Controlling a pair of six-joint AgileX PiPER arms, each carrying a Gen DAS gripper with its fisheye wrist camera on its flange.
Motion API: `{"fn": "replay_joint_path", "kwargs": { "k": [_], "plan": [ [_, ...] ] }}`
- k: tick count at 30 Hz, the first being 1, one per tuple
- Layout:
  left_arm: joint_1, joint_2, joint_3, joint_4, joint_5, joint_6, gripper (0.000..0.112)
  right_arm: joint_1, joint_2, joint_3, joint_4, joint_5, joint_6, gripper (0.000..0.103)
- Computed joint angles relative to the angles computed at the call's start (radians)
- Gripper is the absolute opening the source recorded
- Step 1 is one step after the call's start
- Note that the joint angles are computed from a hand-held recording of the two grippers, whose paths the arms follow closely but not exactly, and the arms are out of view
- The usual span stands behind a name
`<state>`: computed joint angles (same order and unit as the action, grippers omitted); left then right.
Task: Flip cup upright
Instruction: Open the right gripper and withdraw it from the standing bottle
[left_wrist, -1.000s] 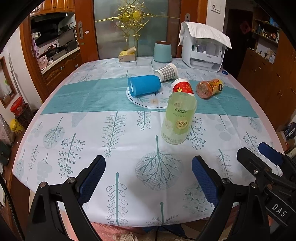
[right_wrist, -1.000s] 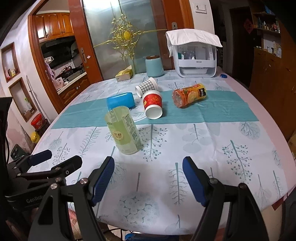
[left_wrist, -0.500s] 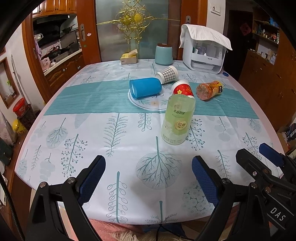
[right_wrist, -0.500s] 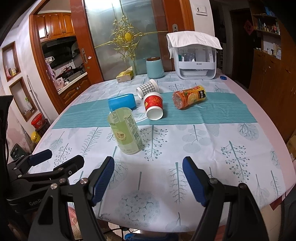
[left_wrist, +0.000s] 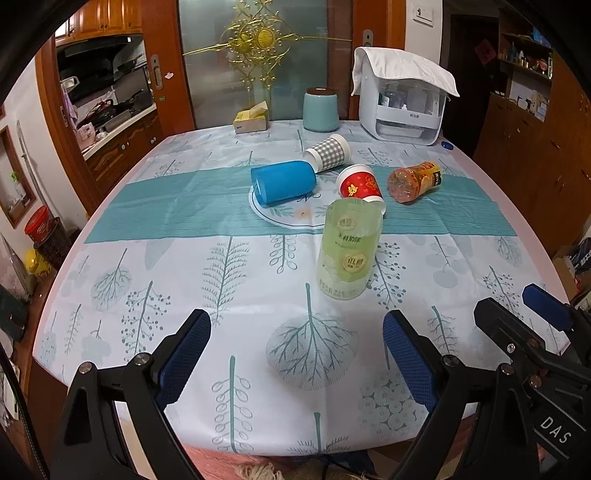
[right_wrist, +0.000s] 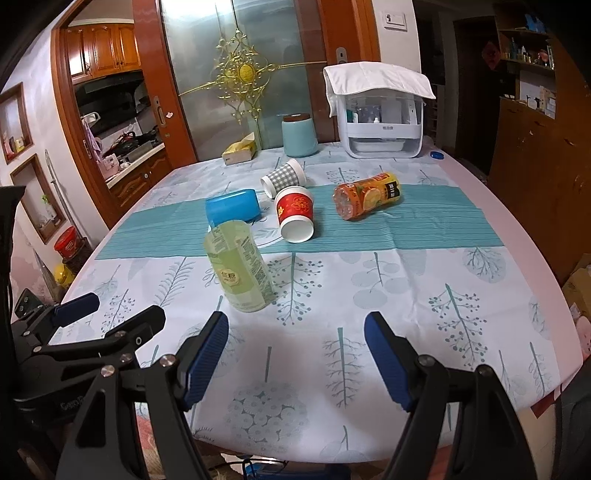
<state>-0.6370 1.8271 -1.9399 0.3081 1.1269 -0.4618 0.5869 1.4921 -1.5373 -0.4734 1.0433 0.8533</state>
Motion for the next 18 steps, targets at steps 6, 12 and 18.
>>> {"fn": "replay_joint_path", "kwargs": {
  "k": [6, 12, 18],
  "plan": [
    [0.023, 0.05, -0.084, -0.013, 0.033, 0.033, 0.093, -0.014, 0.054, -0.08, 0.01, 0.027, -0.048, 0.077],
    [0.044, 0.089, -0.145, -0.014, 0.06, 0.056, 0.093, -0.036, 0.101, -0.136, 0.047, 0.028, -0.095, 0.077],
    [0.052, 0.104, -0.17, -0.023, 0.068, 0.069, 0.093, -0.046, 0.119, -0.161, 0.063, 0.034, -0.111, 0.077]
  ]
}}
